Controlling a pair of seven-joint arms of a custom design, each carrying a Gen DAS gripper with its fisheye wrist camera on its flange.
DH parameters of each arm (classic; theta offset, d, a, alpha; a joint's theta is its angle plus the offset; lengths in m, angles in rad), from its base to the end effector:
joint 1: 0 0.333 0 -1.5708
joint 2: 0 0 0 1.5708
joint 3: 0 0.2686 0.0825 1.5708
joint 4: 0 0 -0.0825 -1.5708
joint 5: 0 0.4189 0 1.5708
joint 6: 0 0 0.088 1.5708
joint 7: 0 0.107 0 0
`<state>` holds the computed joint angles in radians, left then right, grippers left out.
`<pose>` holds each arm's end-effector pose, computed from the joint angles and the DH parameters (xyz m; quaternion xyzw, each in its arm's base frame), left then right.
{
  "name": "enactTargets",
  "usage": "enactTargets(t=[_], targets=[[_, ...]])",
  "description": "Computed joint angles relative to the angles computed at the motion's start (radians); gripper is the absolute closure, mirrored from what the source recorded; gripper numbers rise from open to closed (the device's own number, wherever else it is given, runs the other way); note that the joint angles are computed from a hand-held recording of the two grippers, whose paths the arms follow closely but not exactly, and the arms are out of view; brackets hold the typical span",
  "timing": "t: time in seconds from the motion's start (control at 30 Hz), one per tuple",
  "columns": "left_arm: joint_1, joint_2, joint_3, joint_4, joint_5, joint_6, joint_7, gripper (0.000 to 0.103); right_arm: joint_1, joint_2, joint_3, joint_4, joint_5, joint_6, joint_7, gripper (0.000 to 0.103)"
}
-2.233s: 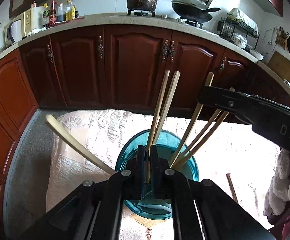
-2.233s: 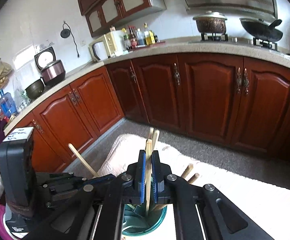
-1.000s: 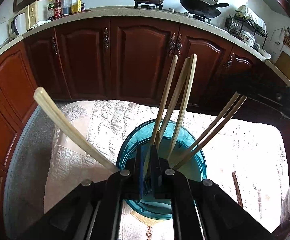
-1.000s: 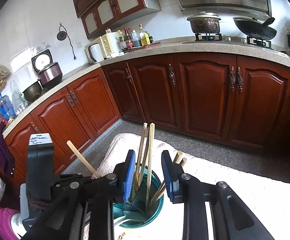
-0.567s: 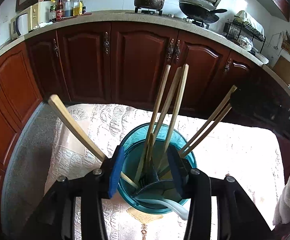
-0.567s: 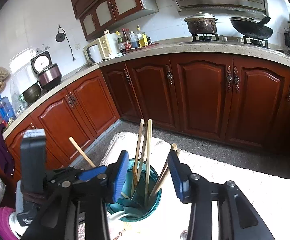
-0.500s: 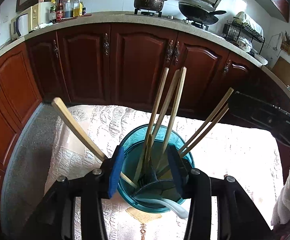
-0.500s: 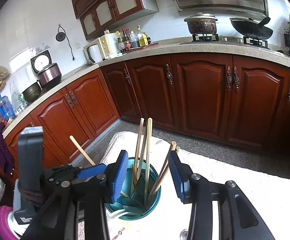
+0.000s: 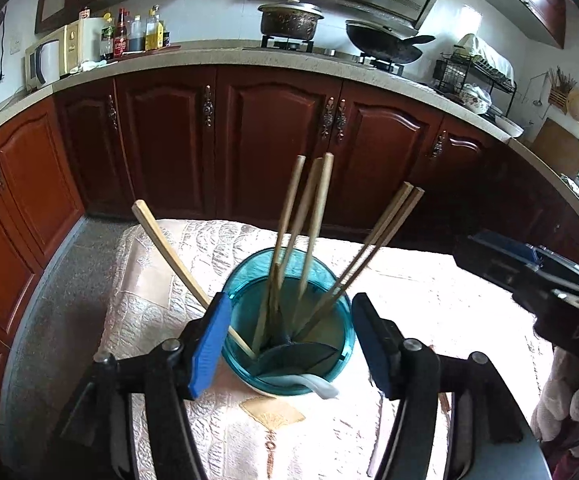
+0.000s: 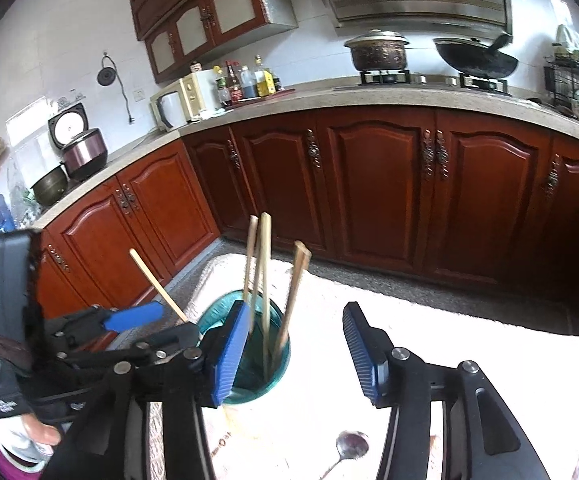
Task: Organize utensils
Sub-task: 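Lower both tools toward the silver spoon and wooden-handled fork on the tablecloth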
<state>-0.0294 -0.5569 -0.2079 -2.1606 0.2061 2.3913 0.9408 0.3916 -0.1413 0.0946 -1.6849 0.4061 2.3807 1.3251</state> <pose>0.4732 -0.1334 0.6539 -0.7331 0.5494 -0.2978 0.2683 0.5257 0.2872 0.6985 -0.7881 0.4333 -0.1041 0.4247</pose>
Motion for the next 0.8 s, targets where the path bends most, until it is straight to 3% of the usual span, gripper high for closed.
enactTargets(t=[0.1,0.8], targets=[[-0.008,-0.014,-0.011,-0.007,0.003,0.004,-0.007,0.034,-0.011,-0.055,-0.002,-0.066,-0.028,0.008,0.020,0.040],[-0.108,0.030,-0.055,0.011,-0.020,-0.005,0.015,0.032,-0.062,-0.306,-0.059,-0.350,-0.113,-0.033,0.094,0.037]])
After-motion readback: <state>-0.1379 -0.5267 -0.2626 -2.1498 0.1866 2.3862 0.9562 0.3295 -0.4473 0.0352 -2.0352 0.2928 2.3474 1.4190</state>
